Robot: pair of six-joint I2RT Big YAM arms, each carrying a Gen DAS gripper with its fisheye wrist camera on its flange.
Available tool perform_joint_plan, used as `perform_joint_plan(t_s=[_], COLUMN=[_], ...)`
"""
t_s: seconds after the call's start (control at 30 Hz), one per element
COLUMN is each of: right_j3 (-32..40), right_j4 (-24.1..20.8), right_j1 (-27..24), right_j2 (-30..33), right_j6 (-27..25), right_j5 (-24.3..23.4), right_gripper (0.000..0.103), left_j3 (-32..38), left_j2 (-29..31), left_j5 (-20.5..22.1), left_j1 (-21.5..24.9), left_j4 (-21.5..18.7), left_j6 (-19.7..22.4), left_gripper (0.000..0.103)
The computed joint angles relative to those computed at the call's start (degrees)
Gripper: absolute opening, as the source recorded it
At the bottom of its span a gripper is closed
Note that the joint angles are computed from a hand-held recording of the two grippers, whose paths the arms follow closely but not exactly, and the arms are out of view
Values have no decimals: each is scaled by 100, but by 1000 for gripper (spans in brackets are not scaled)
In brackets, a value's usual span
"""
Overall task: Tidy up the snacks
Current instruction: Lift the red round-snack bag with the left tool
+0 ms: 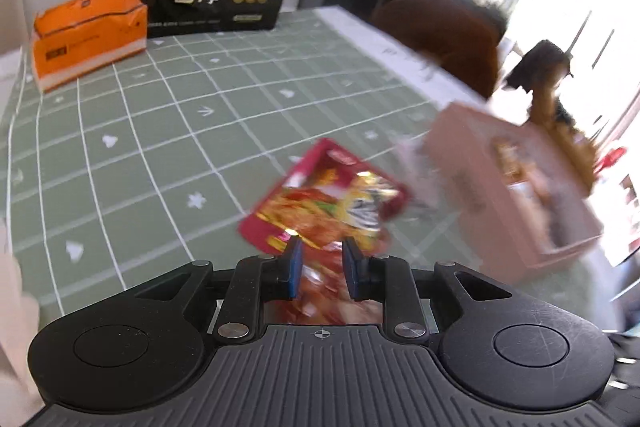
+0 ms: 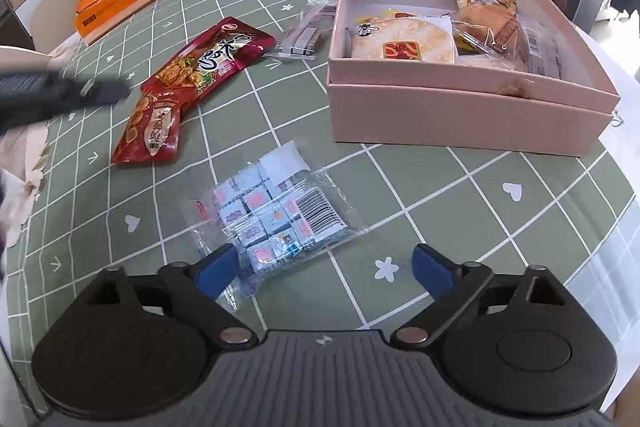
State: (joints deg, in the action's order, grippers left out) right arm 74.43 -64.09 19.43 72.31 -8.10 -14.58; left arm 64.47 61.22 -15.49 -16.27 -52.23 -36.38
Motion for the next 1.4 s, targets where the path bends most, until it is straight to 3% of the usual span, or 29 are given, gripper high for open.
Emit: perform_joint_plan(t_s=[0.1,0.37,0.47,0.53,0.67,0.87,0.97,1.13,1.3,1.4], right_j3=[-86,152,177,174,126,-198,-328,-484,-675,-728], right_j4=[102,0,303,458,425,305,347,484,607,635], right_j1=[62,210,420,532,580,208,-12,-190,-258,-354], right_j2=[-63,128,225,270,210,-148,-259,-331,-513,-544], right_j6=[140,675,1191,1255,633,-96,-211,-181,-266,-564], right_j5=[113,-72,299,515,472,239,231,319,249,65], right_gripper=[100,100,100,100,89,89,90,103,103,103], left_j3=[-53,-693,-861,-910,-959,-992,-953,-817,-759,-638], left_j2=[62,-697,-934,-1029,-1145,-1094,-1007,-805,-624,-478], left_j5=[52,84,48,31,28,104,146,-57,-220,-434], left_j1=[8,-543,-798,-937,-1212,-1612,-1757,-1939,-1992,-2110], left_j4=[-69,37,30,-10,-103,-27,31,-38,89,-46], left_j6=[-134,-915,-1285,-1431,-1692,-1954,-2011,-1958,-1809,-1777], left_gripper=[26,29,29,30,29,27,27,27,27,27])
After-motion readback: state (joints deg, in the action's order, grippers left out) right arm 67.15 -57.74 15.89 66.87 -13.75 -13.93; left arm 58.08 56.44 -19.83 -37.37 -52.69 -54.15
